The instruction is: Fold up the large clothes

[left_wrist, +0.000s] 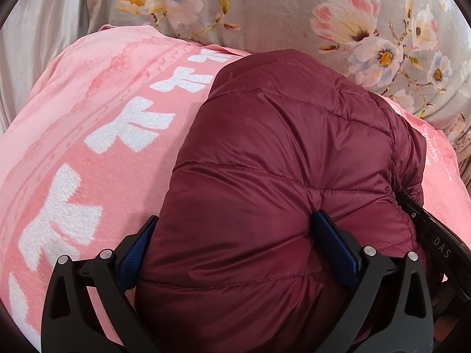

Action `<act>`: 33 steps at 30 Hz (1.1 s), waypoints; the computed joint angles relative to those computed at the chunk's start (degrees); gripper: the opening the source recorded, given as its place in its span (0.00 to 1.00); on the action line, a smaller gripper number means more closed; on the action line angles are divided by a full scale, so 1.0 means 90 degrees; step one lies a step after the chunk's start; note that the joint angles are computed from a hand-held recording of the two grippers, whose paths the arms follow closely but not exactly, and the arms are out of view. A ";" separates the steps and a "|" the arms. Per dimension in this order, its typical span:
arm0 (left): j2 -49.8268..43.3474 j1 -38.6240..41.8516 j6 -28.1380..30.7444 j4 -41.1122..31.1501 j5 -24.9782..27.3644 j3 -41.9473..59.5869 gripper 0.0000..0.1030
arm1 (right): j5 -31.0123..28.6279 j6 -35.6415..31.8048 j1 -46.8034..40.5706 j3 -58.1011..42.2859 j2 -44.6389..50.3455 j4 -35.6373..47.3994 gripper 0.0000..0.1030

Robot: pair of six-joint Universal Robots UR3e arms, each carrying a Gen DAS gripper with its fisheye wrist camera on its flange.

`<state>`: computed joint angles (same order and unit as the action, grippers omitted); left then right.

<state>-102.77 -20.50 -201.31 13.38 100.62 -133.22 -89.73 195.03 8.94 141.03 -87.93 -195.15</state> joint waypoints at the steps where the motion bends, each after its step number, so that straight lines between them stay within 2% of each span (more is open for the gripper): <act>1: 0.0003 0.0006 0.0004 0.0000 -0.0005 0.0000 0.96 | -0.0008 -0.0008 0.0000 0.0006 0.0002 -0.0009 0.00; 6: 0.0041 -0.0021 -0.0006 0.0054 0.0056 -0.0015 0.96 | -0.0145 -0.0005 0.0094 0.0031 -0.0034 -0.0140 0.01; 8: 0.0117 -0.0118 -0.0004 0.0112 0.0224 -0.0060 0.96 | -0.0535 0.0089 0.0345 0.0113 -0.0219 -0.0221 0.06; 9: 0.0182 -0.0235 0.0016 0.0058 0.0414 -0.0066 0.96 | -0.0792 0.0141 0.0553 0.0174 -0.0499 -0.0029 0.13; 11: 0.0404 -0.0813 0.0066 -0.0222 0.1292 -0.0071 0.95 | -0.1511 0.0163 0.1201 0.0417 -0.1069 0.0141 0.23; 13: 0.0642 -0.1355 0.0051 -0.0419 0.1975 -0.0180 0.95 | -0.2335 0.0241 0.1966 0.0606 -0.1530 0.0425 0.40; 14: 0.0903 -0.1674 -0.0060 -0.0717 0.2230 -0.0277 0.95 | -0.2686 0.0422 0.2356 0.0748 -0.1873 0.0726 0.41; 17: 0.1576 -0.2245 -0.0536 -0.1354 0.2476 -0.0593 0.95 | -0.3132 0.1046 0.3124 0.1243 -0.2850 0.1506 0.46; 20: 0.1908 -0.2860 -0.1209 -0.2172 0.2768 -0.0679 0.95 | -0.4447 0.2106 0.4511 0.1179 -0.2781 0.2451 0.51; 22: 0.1858 -0.3238 -0.1594 -0.2453 0.2997 -0.0682 0.95 | -0.5050 0.2832 0.5243 0.1067 -0.2671 0.3129 0.57; 26: 0.1671 -0.3888 -0.2406 -0.2895 0.3336 -0.0691 0.95 | -0.5322 0.3789 0.5892 0.0865 -0.2686 0.4135 0.59; 29: 0.1566 -0.4056 -0.2749 -0.3081 0.3421 -0.0698 0.95 | -0.5563 0.4421 0.6305 0.0641 -0.2475 0.4679 0.65; 33: 0.1463 -0.4252 -0.3132 -0.3398 0.3699 -0.0578 0.95 | -0.5696 0.4728 0.6419 0.0334 -0.2197 0.5247 0.68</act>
<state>-89.60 -58.77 -229.49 -17.20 133.92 -138.42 -140.99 237.58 66.71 144.04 -107.71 -147.92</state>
